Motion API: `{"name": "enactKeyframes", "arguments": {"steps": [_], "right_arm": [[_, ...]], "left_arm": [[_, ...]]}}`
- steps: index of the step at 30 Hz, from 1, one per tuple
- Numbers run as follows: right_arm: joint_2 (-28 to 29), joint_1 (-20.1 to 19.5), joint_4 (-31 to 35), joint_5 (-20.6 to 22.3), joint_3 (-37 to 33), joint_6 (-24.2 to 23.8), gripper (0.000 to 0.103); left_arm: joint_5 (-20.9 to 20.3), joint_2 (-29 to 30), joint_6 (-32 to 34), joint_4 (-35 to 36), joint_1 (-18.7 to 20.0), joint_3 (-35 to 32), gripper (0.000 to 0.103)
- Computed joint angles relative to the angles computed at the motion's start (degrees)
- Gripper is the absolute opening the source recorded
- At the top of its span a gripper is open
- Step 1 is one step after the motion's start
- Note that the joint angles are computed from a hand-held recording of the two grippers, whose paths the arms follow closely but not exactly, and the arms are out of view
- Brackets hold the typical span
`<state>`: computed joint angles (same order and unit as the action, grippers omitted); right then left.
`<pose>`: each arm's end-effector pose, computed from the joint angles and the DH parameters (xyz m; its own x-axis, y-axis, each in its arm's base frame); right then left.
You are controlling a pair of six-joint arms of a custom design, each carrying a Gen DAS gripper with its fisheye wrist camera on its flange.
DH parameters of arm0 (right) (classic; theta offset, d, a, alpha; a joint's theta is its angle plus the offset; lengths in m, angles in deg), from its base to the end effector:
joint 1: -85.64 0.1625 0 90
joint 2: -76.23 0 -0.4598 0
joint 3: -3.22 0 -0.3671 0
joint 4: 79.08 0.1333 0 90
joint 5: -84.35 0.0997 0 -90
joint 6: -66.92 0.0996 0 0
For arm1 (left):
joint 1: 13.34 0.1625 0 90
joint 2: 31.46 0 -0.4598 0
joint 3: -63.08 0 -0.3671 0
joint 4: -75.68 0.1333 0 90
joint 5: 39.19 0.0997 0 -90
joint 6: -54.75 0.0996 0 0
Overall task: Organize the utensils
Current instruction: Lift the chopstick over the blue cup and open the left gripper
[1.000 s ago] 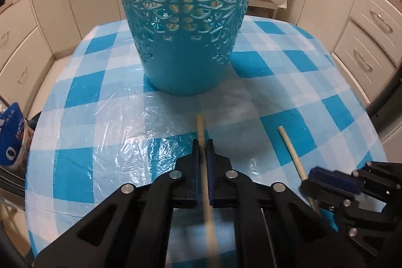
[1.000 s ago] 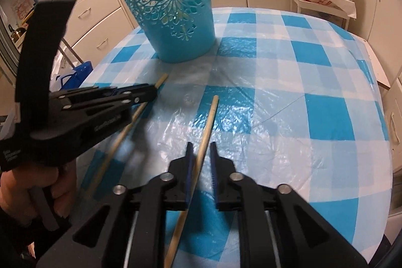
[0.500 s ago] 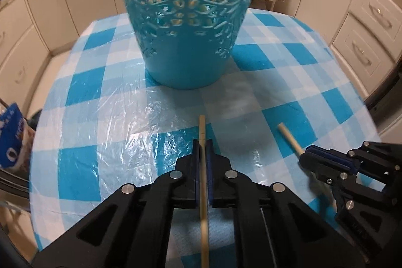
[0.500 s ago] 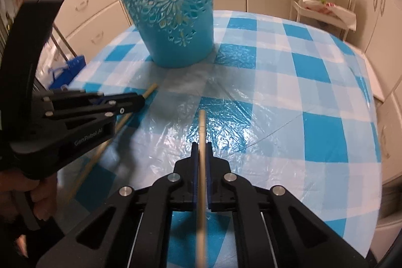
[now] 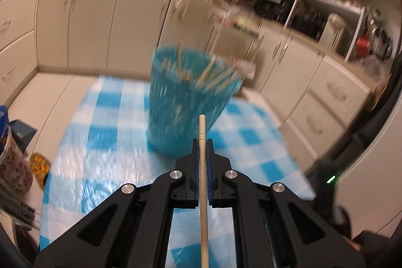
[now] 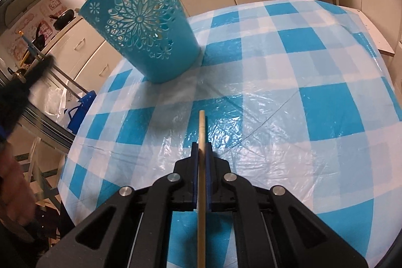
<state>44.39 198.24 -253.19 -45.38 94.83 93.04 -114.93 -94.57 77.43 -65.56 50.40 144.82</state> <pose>0.3325 -0.6175 0.0592 -0.8825 0.3233 0.3414 0.0428 0.7783 -0.6264 -0.1646 -0.6903 0.4277 -0.7124 0.5771 -0.3992 0.7017 0.5776 -0.4172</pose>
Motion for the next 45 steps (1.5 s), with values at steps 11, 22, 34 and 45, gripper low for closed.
{"name": "enactKeyframes", "arguments": {"steps": [11,22,34,45], "right_arm": [[0.76,0.43,-0.61,-1.42,-0.38,-1.61,0.006],[0.56,0.11,-1.76,-0.49,0.19,-1.76,0.006],[0.17,-0.41,-3.35,1.29,1.06,-1.42,0.006],[0.06,-0.24,-7.25,1.73,2.08,-2.42,0.006]], "left_arm": [[-8.03,3.65,0.68,-10.53,-2.87,-8.28,0.004],[-7.63,15.19,2.33,-30.87,-5.24,-19.18,0.004],[1.03,21.5,4.65,-38.55,-4.39,-21.0,0.005],[7.38,18.79,7.43,-31.56,-3.29,-16.53,0.005]]}}
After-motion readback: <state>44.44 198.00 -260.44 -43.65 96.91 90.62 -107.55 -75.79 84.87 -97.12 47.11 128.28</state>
